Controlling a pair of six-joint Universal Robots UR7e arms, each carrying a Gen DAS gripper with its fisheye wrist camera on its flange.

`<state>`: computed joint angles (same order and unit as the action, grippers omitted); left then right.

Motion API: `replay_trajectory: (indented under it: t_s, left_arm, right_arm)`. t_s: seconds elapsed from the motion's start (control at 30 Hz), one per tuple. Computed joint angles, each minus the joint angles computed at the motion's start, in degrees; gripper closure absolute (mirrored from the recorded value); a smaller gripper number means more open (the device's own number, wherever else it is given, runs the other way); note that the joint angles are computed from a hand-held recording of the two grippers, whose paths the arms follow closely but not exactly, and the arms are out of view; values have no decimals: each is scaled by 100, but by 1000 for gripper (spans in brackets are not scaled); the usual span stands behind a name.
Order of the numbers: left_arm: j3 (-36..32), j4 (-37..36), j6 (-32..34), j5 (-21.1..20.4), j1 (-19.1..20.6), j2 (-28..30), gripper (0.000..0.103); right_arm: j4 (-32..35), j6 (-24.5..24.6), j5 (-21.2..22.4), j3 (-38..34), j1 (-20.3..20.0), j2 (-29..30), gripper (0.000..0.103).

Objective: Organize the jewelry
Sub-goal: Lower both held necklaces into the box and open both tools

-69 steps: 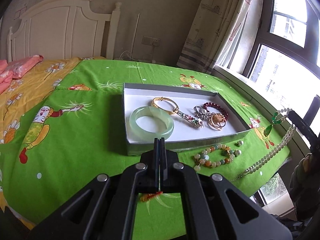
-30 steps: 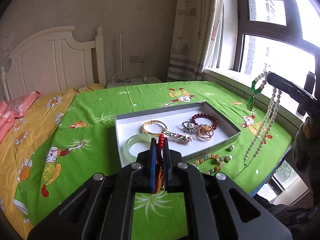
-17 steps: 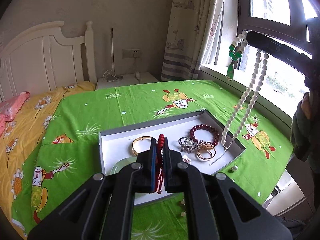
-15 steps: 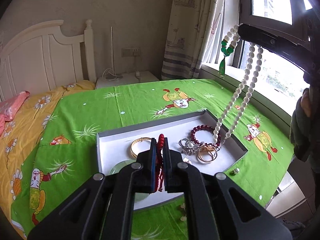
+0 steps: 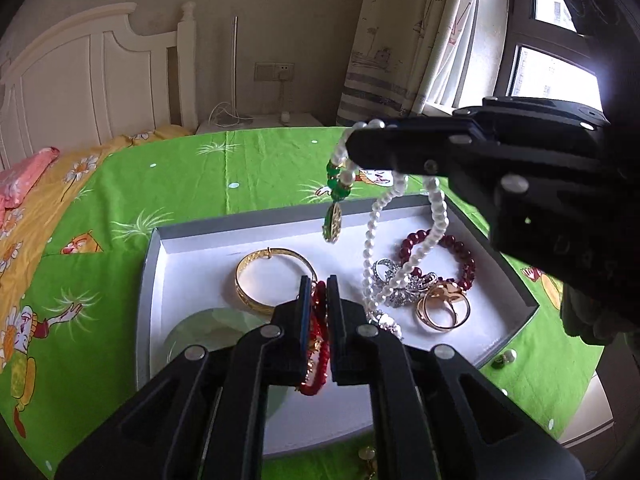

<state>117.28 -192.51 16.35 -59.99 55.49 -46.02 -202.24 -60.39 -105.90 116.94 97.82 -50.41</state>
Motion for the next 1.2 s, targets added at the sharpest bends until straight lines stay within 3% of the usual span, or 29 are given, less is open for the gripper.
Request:
replay_trajectory:
  t_s: [0.03,0.1,0.2,0.33,0.37,0.4,0.47,0.63,0.83,1.03,1.2]
  left_arm:
    - [9,-6,-23,-16,27,13,86]
    - [58,-118,-40,-50,65,18,60]
    - [177,-423,14,-104,60,-15,39]
    - [281,-521,84,-160,69,-73,22]
    - [315,-560,79,-200,80,-96,19]
    - [360,-637,78,-167,67,-109,19]
    - [463,-790,70,-153,44,-152,16]
    - [764,-1489,80,-32,15,-215,5]
    - [721,-1470,-598,-468,365,-375,4]
    - [830,-1857,-555,-444,338,-338,4]
    - [779,-1572,-672,-415,356,-375,4]
  right_arm:
    - [92,-42,-144,-49,0,84,94]
    - [158,-91,-372,-132,-8,249,94]
    - [98,-49,-690,-286,-3,471,93]
    - [594,380,-801,-474,-28,487,88]
    - [708,477,-787,-498,-39,461,79]
    - [749,573,-757,-483,-50,427,64]
    - [636,591,-645,-386,-74,321,53]
    - [473,783,-183,-6,-172,-199,52]
    - [-327,878,534,844,-447,-851,47]
    - [-1404,1273,1679,2055,-1226,-1350,33]
    - [-1824,1705,1856,2596,-1862,-1349,33]
